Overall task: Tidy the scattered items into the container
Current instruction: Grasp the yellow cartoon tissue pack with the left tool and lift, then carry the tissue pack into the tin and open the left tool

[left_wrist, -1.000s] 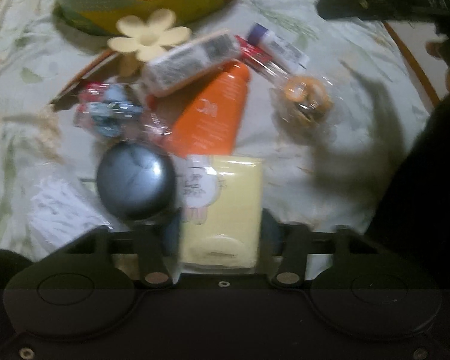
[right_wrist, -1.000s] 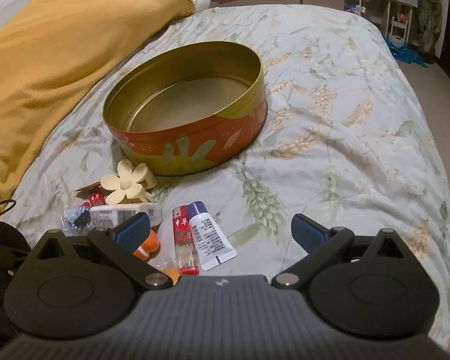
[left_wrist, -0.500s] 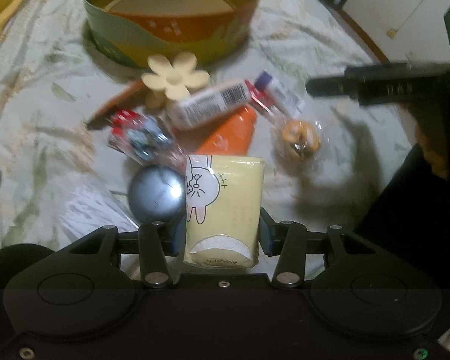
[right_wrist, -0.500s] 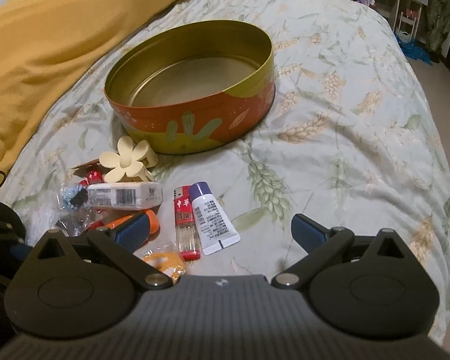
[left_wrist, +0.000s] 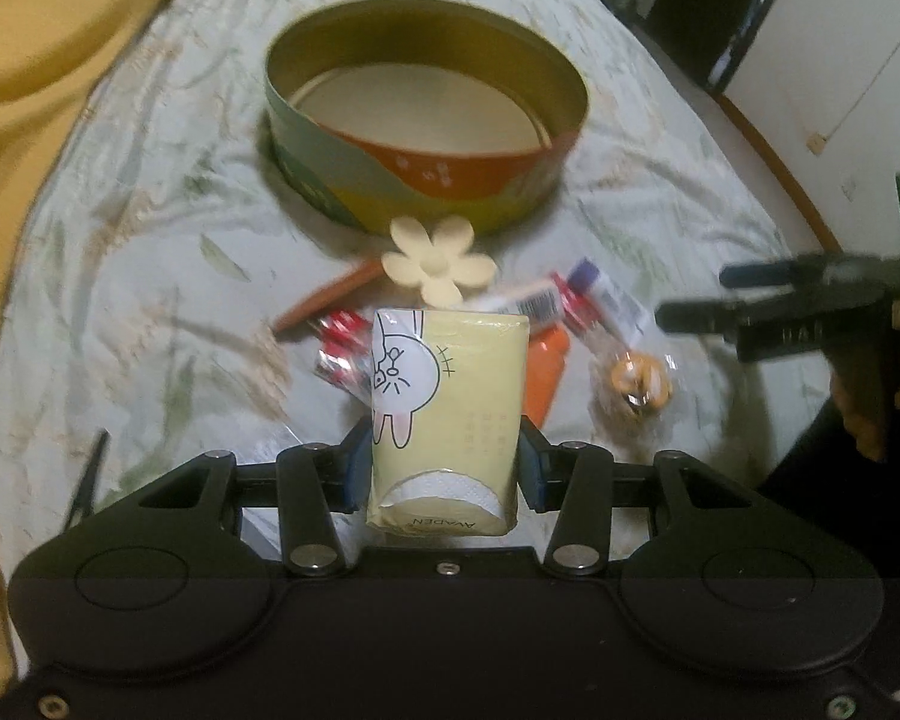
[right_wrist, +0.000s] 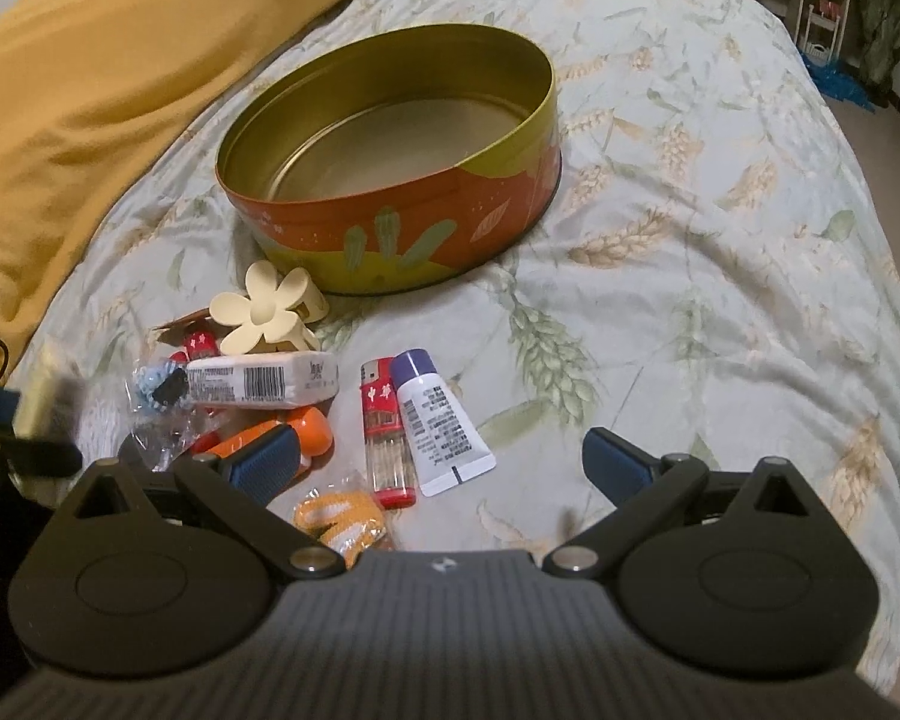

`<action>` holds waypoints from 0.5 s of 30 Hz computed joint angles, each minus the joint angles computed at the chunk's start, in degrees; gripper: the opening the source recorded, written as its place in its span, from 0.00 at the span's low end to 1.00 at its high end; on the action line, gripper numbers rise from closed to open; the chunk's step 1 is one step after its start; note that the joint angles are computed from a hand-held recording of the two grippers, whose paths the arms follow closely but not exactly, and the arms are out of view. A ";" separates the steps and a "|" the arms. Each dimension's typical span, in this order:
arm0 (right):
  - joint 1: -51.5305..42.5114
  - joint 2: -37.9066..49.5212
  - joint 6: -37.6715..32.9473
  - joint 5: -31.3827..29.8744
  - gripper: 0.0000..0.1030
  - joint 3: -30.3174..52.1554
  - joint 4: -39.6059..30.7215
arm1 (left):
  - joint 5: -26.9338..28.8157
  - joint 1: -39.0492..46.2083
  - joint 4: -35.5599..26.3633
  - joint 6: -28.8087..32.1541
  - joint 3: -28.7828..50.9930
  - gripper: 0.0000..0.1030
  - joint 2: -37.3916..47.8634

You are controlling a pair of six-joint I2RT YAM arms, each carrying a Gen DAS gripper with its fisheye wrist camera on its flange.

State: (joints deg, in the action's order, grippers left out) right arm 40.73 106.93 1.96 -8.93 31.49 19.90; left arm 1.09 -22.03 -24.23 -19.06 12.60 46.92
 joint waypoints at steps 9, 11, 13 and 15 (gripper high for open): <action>-0.27 0.69 -0.20 -1.65 1.00 1.39 -2.71 | 1.19 8.01 -1.65 5.40 4.48 0.43 0.14; -0.11 0.73 -0.39 -1.77 1.00 1.48 -2.97 | 1.30 9.47 -1.54 6.66 5.98 0.43 0.93; -0.19 0.87 -0.54 -2.25 1.00 1.64 -3.21 | 1.45 10.68 -1.23 7.84 7.67 0.43 2.06; -0.50 0.96 -0.73 -3.17 1.00 1.83 -3.64 | 0.87 11.37 -0.78 8.72 9.30 0.43 3.44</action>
State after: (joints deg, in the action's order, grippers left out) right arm 40.23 107.89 1.22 -12.10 33.32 16.26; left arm 1.96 -10.66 -25.01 -10.33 21.90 50.36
